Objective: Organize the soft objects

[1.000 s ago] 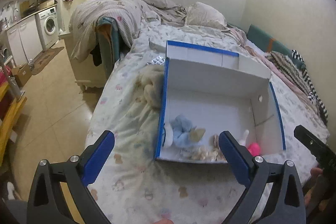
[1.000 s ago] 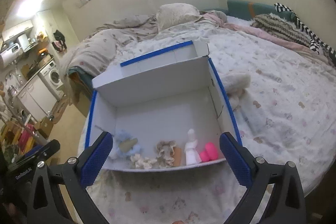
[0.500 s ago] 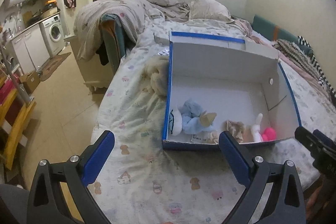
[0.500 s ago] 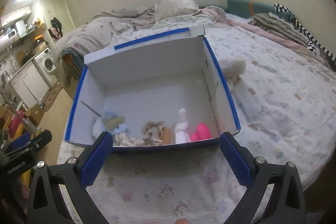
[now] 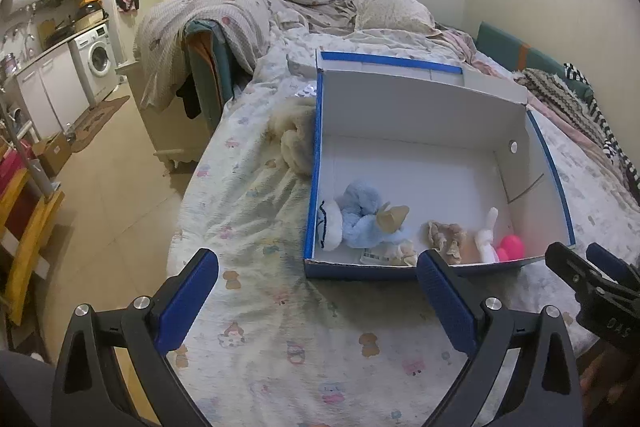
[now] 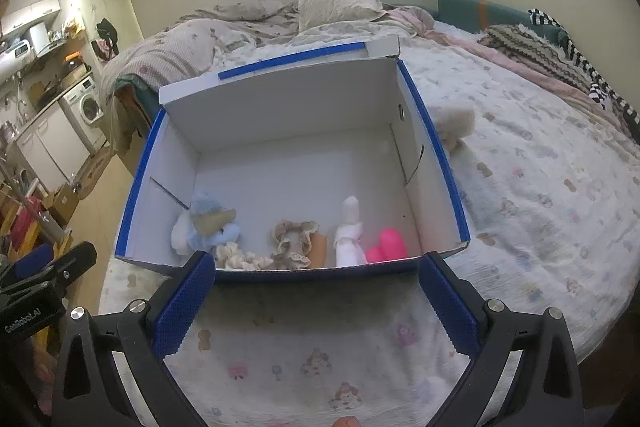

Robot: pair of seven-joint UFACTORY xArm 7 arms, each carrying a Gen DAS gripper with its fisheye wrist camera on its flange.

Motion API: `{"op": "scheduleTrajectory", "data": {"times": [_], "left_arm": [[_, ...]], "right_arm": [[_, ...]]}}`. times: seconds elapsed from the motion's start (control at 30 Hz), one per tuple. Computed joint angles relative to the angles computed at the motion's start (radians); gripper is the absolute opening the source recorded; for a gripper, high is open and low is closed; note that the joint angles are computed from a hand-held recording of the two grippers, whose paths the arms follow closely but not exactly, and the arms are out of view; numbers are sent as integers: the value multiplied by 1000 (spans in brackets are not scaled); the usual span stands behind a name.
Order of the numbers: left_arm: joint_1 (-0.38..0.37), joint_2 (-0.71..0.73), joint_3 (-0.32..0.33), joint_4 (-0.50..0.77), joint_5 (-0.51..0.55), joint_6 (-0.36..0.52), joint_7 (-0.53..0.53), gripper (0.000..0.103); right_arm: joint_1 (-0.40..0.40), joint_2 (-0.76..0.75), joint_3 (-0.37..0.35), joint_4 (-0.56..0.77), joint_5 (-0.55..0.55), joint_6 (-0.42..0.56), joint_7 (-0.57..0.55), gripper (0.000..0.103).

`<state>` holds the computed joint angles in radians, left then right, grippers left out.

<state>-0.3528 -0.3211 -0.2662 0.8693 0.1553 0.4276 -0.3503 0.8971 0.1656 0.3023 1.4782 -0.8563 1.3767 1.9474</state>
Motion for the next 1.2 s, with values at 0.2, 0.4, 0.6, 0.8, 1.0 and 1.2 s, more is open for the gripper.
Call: {"op": "scheduleTrajectory", "data": {"times": [0.2, 0.4, 0.6, 0.8, 1.0, 1.2], "left_arm": [[-2, -4, -3, -5, 7, -8, 6, 99], [-3, -15, -6, -17, 13, -15, 12, 99], [-1, -16, -9, -17, 14, -12, 9, 99], [-1, -16, -7, -19, 14, -15, 11, 99], [0, -17, -8, -21, 15, -16, 10, 99], [-5, -17, -2, -26, 3, -22, 16, 99]], "right_arm": [[4, 6, -1, 8, -1, 6, -4, 103], [2, 2, -2, 4, 0, 2, -4, 103], [2, 2, -2, 3, 0, -2, -5, 103], [5, 10, -3, 16, -3, 3, -5, 103], [10, 13, -5, 20, -2, 6, -3, 103], [11, 21, -8, 28, -2, 3, -6, 103]]}}
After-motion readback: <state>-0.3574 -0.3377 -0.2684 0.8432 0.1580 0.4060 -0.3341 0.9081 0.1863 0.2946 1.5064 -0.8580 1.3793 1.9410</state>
